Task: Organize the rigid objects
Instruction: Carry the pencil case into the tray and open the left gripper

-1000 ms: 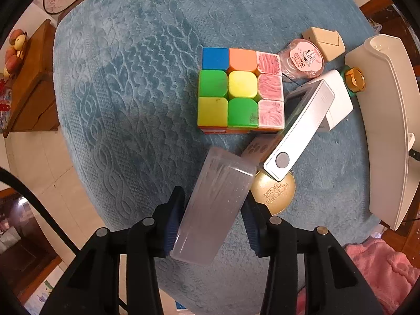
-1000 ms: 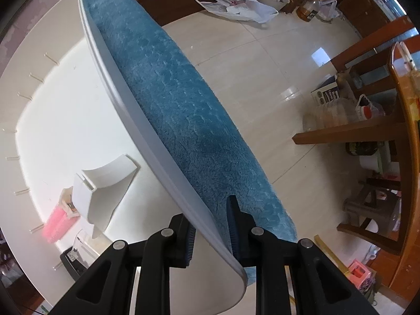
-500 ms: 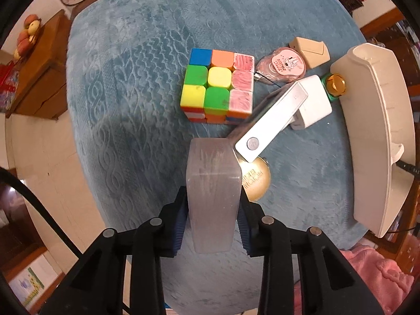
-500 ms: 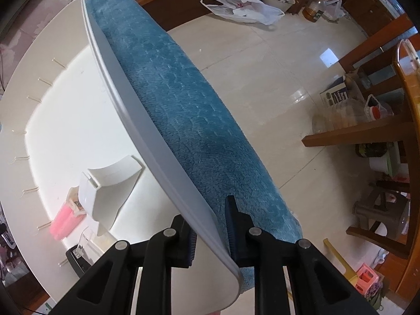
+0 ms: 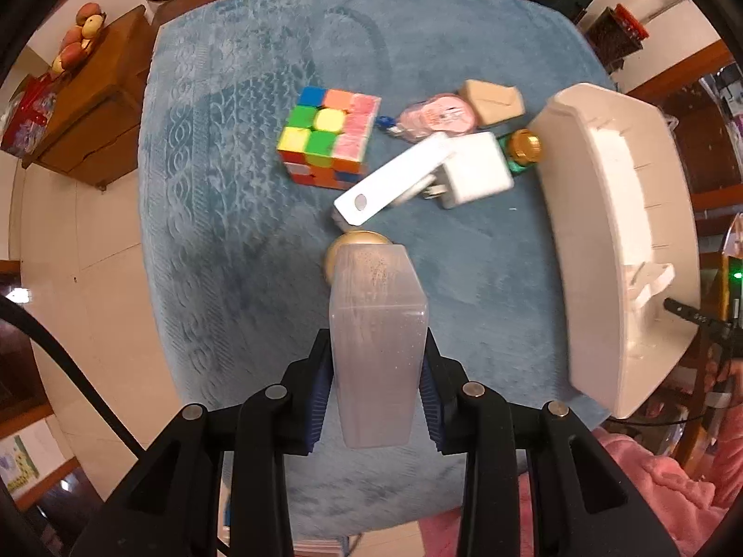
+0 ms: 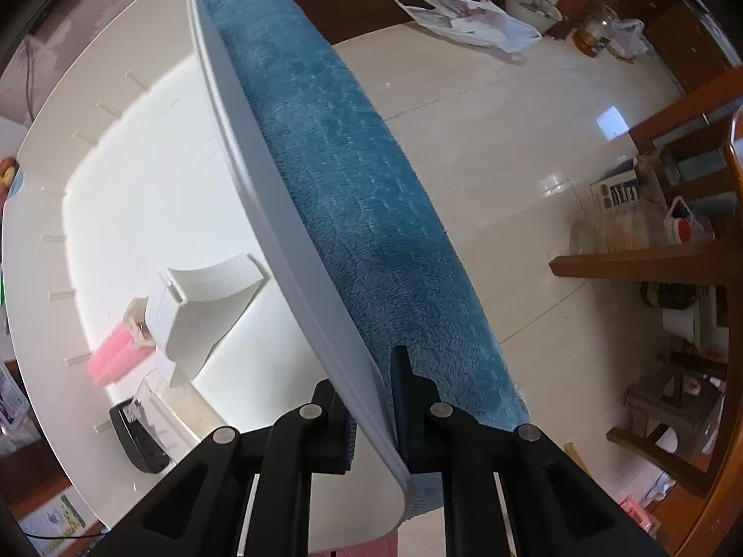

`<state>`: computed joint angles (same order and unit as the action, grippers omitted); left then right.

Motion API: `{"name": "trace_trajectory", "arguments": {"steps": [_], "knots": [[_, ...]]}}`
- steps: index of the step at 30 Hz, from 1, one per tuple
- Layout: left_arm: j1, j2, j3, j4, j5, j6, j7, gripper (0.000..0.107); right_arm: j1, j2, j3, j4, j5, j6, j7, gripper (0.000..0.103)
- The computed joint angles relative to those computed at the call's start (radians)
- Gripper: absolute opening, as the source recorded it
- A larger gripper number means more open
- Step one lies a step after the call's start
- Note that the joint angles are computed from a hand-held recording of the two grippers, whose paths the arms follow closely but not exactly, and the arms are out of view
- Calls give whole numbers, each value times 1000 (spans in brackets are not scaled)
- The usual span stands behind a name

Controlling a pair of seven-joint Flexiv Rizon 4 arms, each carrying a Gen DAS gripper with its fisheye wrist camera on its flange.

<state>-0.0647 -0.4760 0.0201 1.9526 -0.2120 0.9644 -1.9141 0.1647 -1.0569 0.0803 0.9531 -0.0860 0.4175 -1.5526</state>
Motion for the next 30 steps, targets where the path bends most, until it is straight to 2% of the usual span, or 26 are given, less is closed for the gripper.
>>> {"name": "trace_trajectory", "arguments": {"steps": [6, 15, 24, 30], "knots": [[-43, 28, -2, -27, 15, 10, -73, 37, -14, -1, 19, -13, 15, -25, -59, 10], [-107, -2, -8, -142, 69, -16, -177, 37, -21, 13, 29, 3, 29, -37, -163, 10], [-155, -75, -27, -277, 94, -20, -220, 37, -12, 26, 28, 17, 17, -58, -275, 11], [-188, -155, -33, -387, 96, -36, -241, 37, -4, 24, 29, 8, 5, -80, -353, 11]]}}
